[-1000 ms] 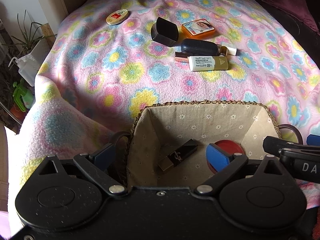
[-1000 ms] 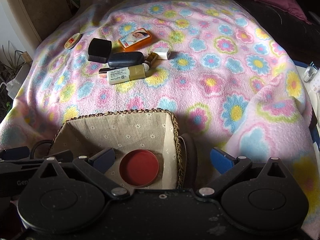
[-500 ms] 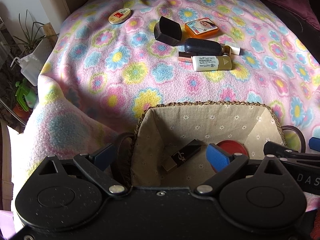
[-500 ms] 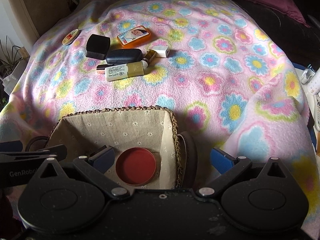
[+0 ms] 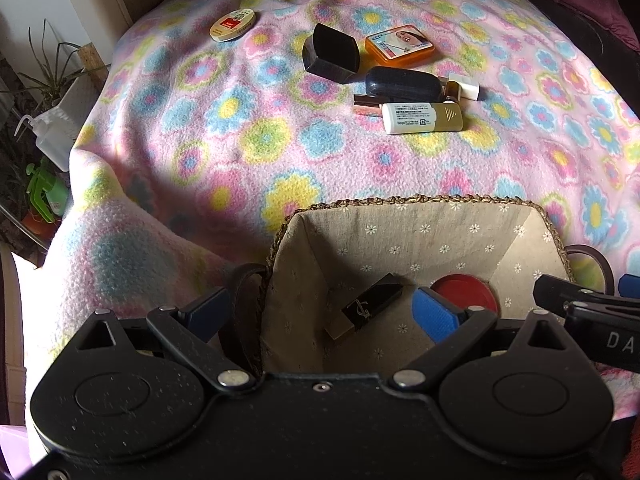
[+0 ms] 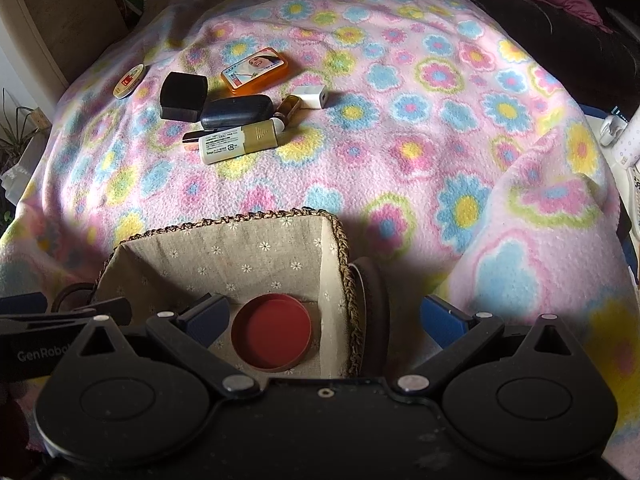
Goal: Organize rigid objects
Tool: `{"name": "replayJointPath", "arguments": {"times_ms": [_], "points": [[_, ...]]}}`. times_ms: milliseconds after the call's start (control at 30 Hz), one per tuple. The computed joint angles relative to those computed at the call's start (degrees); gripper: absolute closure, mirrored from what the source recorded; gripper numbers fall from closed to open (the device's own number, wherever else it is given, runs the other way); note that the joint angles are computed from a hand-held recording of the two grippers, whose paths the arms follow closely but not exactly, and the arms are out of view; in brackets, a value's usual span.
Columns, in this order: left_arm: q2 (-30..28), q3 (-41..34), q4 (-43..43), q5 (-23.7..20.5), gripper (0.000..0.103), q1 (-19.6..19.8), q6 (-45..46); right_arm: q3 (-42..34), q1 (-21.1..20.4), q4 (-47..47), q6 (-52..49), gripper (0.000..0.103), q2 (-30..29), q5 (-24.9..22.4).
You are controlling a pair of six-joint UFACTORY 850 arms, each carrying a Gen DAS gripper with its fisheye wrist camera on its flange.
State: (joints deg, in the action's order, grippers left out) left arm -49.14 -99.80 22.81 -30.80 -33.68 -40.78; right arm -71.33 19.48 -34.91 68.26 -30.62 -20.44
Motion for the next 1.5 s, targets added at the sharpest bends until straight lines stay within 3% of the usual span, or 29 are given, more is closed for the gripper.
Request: {"name": "replayJointPath", "arguments": {"times_ms": [300, 500, 633, 733, 1133, 1500], "points": [[-0.3, 0.26, -0.38, 0.24, 0.008, 0.33, -2.36, 0.12, -0.09, -0.4, 0.43, 0.001, -0.18, 1.03], [0.23, 1.81, 9.23, -0.01, 0.008, -0.76, -12.42, 1.8, 0.18, -6.79, 6.88, 0.001, 0.87, 3.13], [0.06, 1.94, 15.65, -1.87, 0.009, -1.54, -18.79, 3.78, 0.82, -18.33, 18.49, 0.001, 2.27, 4.31], [-0.83, 0.83, 20.27, -4.48, 0.009, -2.33, -22.59, 4.13, 0.77, -18.47, 19.22, 0.001, 2.45, 4.65], [-3.95, -3.4, 17.9, -11.22, 0.009, -2.86, -18.99, 4.39, 0.24, -14.7, 15.19, 0.001, 2.52, 5.94], [-4.61, -4.22, 18.62, -12.23, 0.009, -3.36, -17.42, 4.23, 0.61, -14.74, 14.29, 0.001, 2.41, 5.33]]}}
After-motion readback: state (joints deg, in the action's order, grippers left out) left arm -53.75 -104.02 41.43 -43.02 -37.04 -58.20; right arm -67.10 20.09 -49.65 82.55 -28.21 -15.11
